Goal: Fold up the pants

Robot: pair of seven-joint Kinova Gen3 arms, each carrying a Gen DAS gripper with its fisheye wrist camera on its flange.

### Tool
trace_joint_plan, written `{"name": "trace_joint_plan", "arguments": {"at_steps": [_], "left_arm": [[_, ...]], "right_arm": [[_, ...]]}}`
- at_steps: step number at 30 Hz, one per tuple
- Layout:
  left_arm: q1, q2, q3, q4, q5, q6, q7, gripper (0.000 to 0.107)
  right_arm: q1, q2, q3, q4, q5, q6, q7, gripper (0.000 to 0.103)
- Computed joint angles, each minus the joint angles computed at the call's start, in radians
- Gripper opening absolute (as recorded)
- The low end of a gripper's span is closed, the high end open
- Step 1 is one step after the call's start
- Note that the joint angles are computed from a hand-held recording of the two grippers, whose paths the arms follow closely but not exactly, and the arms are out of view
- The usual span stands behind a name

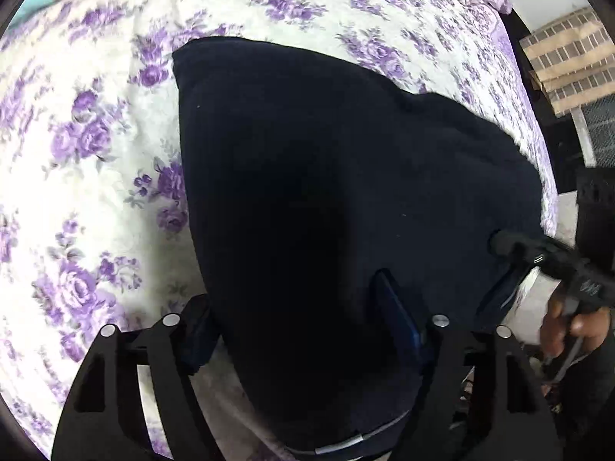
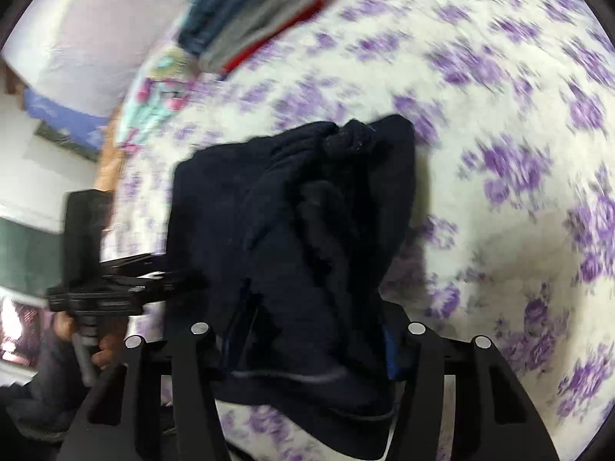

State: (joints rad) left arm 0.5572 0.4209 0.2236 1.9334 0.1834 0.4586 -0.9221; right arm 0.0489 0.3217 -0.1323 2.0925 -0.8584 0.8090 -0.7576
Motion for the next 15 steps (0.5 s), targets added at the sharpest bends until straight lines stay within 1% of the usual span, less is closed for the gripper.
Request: {"name": "trace_joint_plan", "arguments": {"at_steps": [1,2,3,4,5,6,7,8,9,10,11,12,13,14,15], "left_arm": [[-0.008,0.006,0.007,0.003,0.007,-0.01,0.0,0.077],[-0.035,0.02,0.027,0.016,0.031,-0.037,0.002,0.083],[-0.075,0.031,0.06,0.038,0.07,-0.078,-0.013,0.093],[-0.096,0.029,0.075,0.052,0.108,-0.109,-0.034,0.099],[-0.099,0.032,0.076,0.055,0.129,-0.124,-0.046,0.099],[-0.083,0.04,0.061,0.043,0.134,-0.122,-0.041,0.099],[-0.048,0.047,0.028,0.022,0.122,-0.104,-0.02,0.099],[-0.002,0.058,-0.014,-0.018,0.094,-0.07,0.018,0.099],[0.044,0.066,-0.054,-0.056,0.062,-0.03,0.058,0.093],[0.077,0.07,-0.08,-0.091,0.028,0.011,0.099,0.082],[0.104,0.07,-0.103,-0.12,-0.008,0.052,0.14,0.077],[0.13,0.069,-0.119,-0.149,-0.048,0.092,0.181,0.066],[0.16,0.065,-0.139,-0.178,-0.089,0.133,0.211,0.054],[0.172,0.058,-0.142,-0.202,-0.129,0.174,0.246,0.05],[0.177,0.053,-0.139,-0.228,-0.158,0.214,0.276,0.042]], "right_arm": [[0.013,0.027,-0.001,-0.023,0.007,0.033,0.013,0.064],[0.008,0.063,0.013,-0.045,0.027,0.05,0.01,0.065],[-0.001,0.108,0.027,-0.068,0.06,0.051,-0.009,0.065],[0.008,0.136,0.023,-0.089,0.076,0.069,-0.017,0.067],[0.035,0.162,0.004,-0.113,0.076,0.098,-0.008,0.069],[0.056,0.185,-0.013,-0.13,0.066,0.117,0.006,0.074],[0.058,0.199,-0.02,-0.143,0.066,0.131,0.004,0.082],[0.053,0.211,-0.027,-0.163,0.076,0.147,-0.002,0.083],[0.028,0.209,-0.029,-0.179,0.102,0.147,-0.014,0.082],[0.013,0.204,-0.03,-0.189,0.126,0.149,-0.031,0.063],[0.0,0.199,-0.029,-0.2,0.144,0.159,-0.041,0.052],[0.006,0.206,-0.031,-0.215,0.145,0.185,-0.035,0.042],[0.03,0.209,-0.052,-0.23,0.135,0.22,-0.012,0.039],[0.036,0.197,-0.062,-0.24,0.137,0.239,0.012,0.039],[0.03,0.184,-0.06,-0.245,0.139,0.249,0.026,0.038]]}}
